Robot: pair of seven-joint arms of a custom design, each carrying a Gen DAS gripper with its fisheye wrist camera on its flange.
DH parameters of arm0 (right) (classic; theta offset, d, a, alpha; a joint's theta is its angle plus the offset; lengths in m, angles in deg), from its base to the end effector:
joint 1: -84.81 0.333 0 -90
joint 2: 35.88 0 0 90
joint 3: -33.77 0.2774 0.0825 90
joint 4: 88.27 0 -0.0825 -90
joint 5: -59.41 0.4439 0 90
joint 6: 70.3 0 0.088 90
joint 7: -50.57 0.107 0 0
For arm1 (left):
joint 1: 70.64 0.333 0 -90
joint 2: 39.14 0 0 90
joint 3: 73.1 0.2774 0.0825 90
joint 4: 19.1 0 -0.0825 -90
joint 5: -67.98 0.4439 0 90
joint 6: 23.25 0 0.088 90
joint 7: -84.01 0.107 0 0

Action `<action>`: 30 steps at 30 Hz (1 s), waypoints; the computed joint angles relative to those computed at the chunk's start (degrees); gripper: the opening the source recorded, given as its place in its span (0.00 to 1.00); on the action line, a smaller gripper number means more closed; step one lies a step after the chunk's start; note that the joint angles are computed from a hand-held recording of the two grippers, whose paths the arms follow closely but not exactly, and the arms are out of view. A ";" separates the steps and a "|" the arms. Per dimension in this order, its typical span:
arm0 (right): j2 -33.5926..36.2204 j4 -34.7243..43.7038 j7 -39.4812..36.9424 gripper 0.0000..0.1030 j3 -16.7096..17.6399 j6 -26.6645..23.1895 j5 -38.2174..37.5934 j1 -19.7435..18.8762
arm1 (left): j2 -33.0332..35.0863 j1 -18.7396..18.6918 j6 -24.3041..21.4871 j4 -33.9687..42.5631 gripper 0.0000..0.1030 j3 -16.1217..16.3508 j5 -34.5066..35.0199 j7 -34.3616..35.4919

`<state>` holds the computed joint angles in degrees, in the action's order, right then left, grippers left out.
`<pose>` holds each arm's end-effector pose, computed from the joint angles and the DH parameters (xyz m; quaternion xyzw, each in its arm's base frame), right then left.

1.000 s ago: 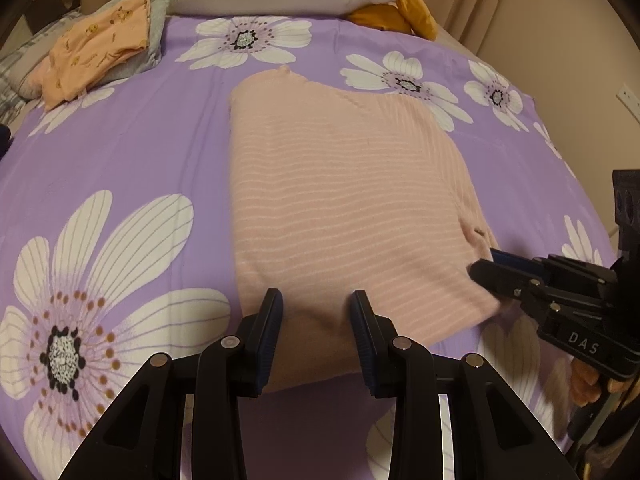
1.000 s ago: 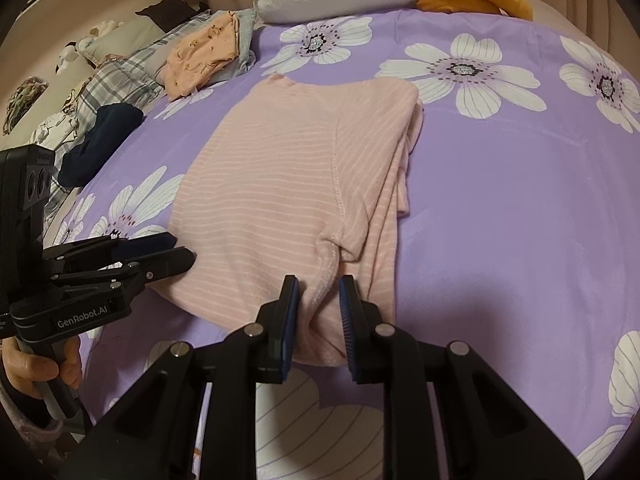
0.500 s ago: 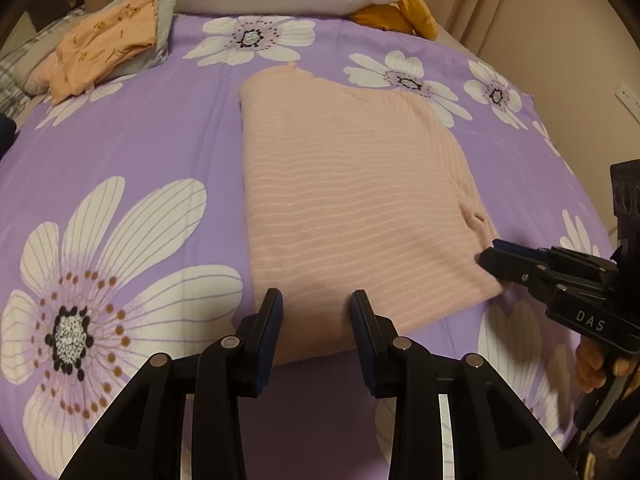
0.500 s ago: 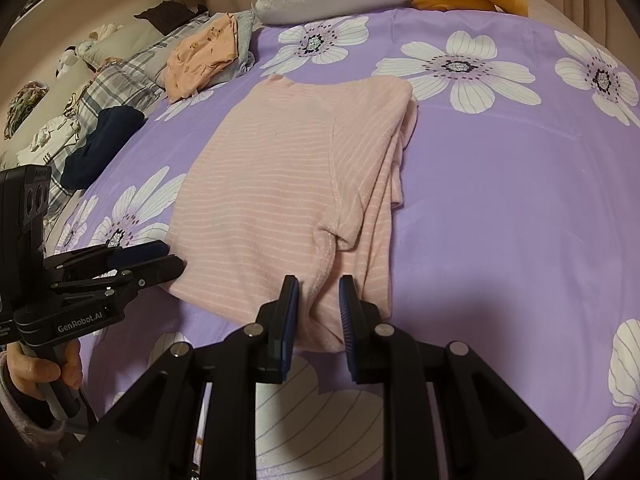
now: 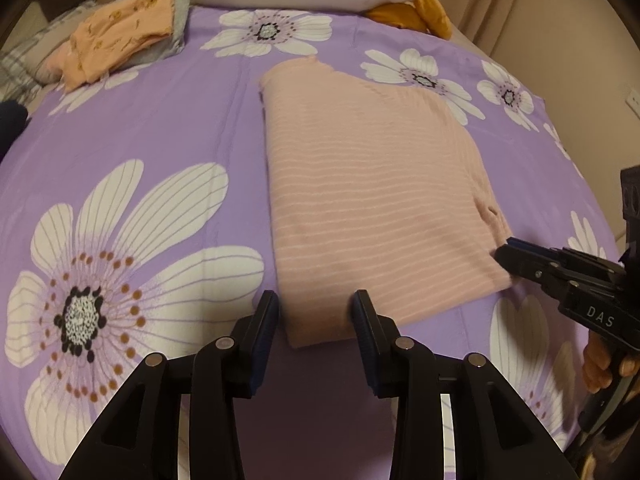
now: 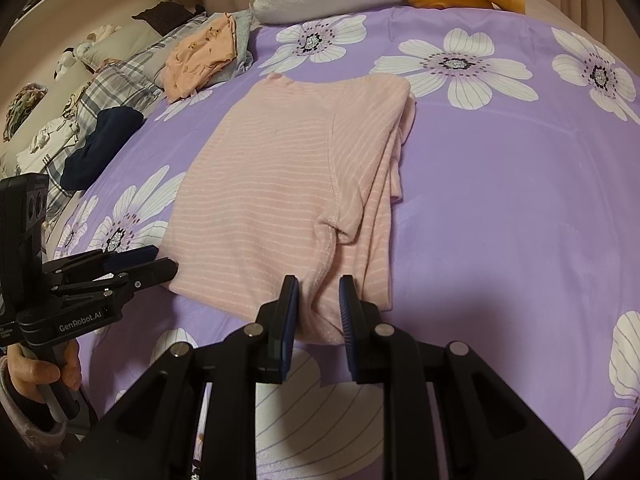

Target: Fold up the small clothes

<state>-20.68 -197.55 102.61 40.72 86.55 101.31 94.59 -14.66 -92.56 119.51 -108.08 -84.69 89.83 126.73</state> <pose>0.6700 0.1709 0.3448 -0.7647 0.5397 -0.0764 0.3438 0.6419 -0.4040 0.4054 -0.6915 0.6662 -0.2458 0.1323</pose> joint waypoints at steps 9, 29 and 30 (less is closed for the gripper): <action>-0.61 -0.90 0.67 0.20 -0.20 0.11 -0.63 0.11 | -0.44 -0.44 -0.93 -0.13 0.35 0.16 0.76 -1.12; -2.72 -3.25 3.23 0.24 -0.98 0.36 -2.86 0.82 | -2.35 -0.73 -3.16 -1.97 0.37 -0.09 1.93 -3.39; -2.90 -3.44 3.33 0.24 -1.00 0.39 -2.87 0.83 | -2.49 -0.80 -3.51 -2.04 0.37 -0.06 2.11 -3.57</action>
